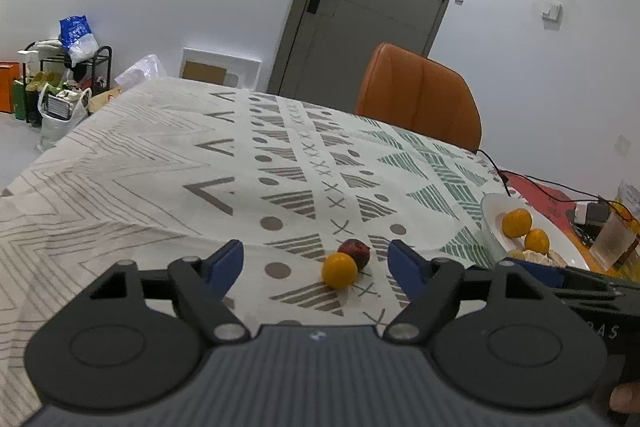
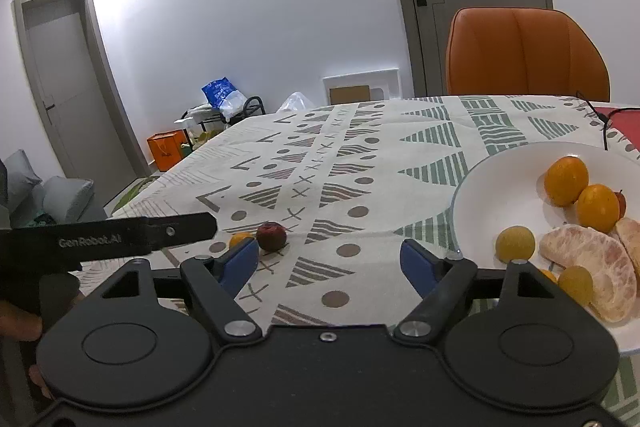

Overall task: Organize fruits
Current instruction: 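Move both open tools back toward the small mandarin and red plum, then grasp the small mandarin with the left tool while the right tool grasps the red plum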

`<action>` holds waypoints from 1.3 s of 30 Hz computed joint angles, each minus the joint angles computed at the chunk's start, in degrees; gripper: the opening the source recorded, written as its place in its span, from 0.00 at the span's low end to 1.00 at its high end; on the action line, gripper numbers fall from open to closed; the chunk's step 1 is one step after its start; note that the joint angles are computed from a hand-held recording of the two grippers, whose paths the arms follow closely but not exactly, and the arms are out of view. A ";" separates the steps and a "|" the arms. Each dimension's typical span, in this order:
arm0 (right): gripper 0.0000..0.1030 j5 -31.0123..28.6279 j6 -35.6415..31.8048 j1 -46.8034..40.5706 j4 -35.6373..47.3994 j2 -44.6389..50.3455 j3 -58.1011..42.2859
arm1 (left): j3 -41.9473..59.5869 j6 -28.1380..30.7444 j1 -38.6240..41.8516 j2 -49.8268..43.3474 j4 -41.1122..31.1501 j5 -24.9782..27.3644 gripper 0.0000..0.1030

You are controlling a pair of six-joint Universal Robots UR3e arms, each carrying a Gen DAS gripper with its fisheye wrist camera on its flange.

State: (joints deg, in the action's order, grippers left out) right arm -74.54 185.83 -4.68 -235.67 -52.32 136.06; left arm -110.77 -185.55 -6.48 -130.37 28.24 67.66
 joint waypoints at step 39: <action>0.65 -1.87 -1.05 5.87 17.83 2.44 -16.35 | 2.35 3.03 2.63 0.06 -5.60 2.82 0.20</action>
